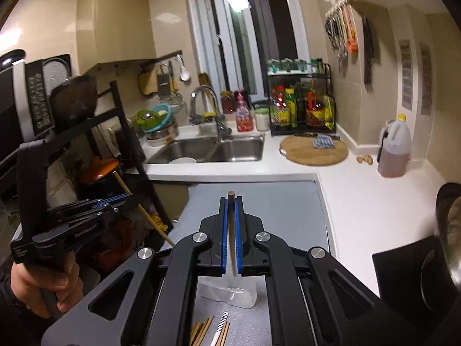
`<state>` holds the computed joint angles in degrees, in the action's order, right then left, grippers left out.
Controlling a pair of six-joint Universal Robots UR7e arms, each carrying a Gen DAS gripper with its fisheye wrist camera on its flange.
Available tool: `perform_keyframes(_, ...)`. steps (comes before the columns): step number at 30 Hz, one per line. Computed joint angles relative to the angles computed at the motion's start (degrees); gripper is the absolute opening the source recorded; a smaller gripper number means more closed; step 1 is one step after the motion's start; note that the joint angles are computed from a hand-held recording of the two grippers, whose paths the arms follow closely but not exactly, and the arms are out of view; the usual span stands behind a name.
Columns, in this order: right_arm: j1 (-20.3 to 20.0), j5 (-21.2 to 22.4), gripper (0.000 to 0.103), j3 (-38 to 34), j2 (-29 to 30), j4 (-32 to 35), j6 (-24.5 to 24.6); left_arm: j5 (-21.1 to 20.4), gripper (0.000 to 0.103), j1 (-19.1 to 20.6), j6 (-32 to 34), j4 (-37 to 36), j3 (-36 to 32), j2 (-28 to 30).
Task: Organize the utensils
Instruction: 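Lift both held chopsticks and carry them over the clear plastic container, then lower both chopsticks into the container and open both tools, then grasp a wooden chopstick with the right tool while the left tool grasps the white-handled fork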
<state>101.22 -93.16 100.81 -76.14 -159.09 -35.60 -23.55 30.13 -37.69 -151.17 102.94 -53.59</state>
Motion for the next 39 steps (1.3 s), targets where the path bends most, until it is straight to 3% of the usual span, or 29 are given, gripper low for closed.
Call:
perform_keyframes(11, -1.3, -4.1, 0.007, 2.2, 5.1, -4.4, -0.4, -1.3, 0.006, 2.8, 0.0, 0.4, 0.8, 2.7)
perform_keyframes(12, -1.1, -4.8, 0.017, 2.4, 5.3, -4.7, -0.3, -1.0, 0.008, 2.6, -0.9, 1.3, 0.9, 2.5)
perform_keyframes(14, -0.7, -5.7, 0.041, 3.0, 5.0, -5.4, -0.4, -0.3, 0.027, 1.8, -1.9, 1.7, 1.4, 2.0)
perform_keyframes(15, -0.5, -5.7, 0.042, 3.8, 4.5, -6.8, -0.9, 0.3, 0.038, 1.3, -1.4, 0.3, 2.0, 1.7)
perform_keyframes(22, 0.2, -6.0, 0.042, 10.9, -1.8, -14.6, -3.1, 6.5, 0.041, -5.6, -5.4, -1.3, 8.0, -2.0)
perform_keyframes(26, -0.8, -2.6, 0.043, 17.9, -8.2, -18.7, -4.8, 9.3, 0.041, -10.1, -15.2, 6.5, 12.1, -4.2)
perform_keyframes(32, -5.2, 3.2, 0.043, 30.5, -17.6, -24.9, -6.9, 9.3, 0.041, -16.0, -39.6, 25.2, 18.5, -5.8)
perform_keyframes(36, -10.4, 7.1, 0.043, 40.3, -22.2, -32.2, -9.0, 7.7, 0.041, -19.2, -49.2, 27.8, 23.1, -4.2)
perform_keyframes(39, -16.6, 12.1, 0.043, 47.0, -25.0, -36.1, -10.0, 6.4, 0.041, -20.6, -53.6, 27.2, 25.9, -2.8)
